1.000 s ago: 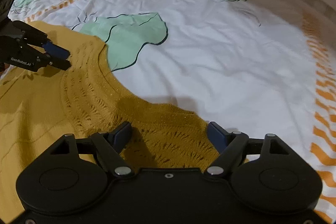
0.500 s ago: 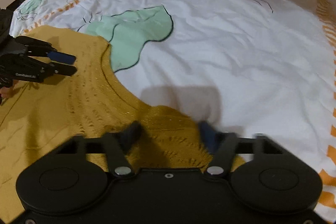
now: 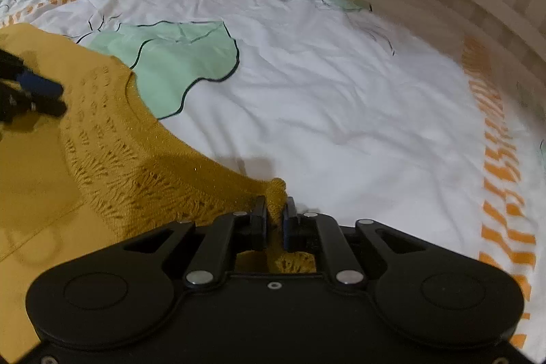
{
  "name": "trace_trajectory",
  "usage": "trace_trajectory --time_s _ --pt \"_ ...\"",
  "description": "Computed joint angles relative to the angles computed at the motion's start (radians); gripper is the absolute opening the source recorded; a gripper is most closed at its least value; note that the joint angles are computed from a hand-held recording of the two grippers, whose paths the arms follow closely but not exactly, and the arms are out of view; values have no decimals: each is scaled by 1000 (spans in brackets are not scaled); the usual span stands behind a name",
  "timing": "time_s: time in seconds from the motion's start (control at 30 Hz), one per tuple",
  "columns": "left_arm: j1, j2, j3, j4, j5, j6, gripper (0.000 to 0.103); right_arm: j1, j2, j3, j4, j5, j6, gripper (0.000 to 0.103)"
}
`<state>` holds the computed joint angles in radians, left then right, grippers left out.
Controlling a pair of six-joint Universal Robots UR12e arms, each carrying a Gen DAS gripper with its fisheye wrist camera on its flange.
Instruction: Fold small clothes
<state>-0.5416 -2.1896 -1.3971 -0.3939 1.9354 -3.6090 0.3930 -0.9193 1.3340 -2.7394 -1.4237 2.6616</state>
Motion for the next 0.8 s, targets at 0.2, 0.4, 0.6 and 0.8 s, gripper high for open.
trace_trajectory --time_s 0.2,0.4,0.6,0.8 --pt "-17 -15 6 16 69 3 38 -14 -19 27 -97 -25 150 73" --pt "-30 -30 6 51 129 6 41 -43 -66 81 -170 -91 318 89" --pt "-42 -41 9 77 178 30 42 -85 -130 158 -184 -192 399 90" --pt "-47 -46 12 79 200 36 44 -137 -189 234 -171 -305 411 90"
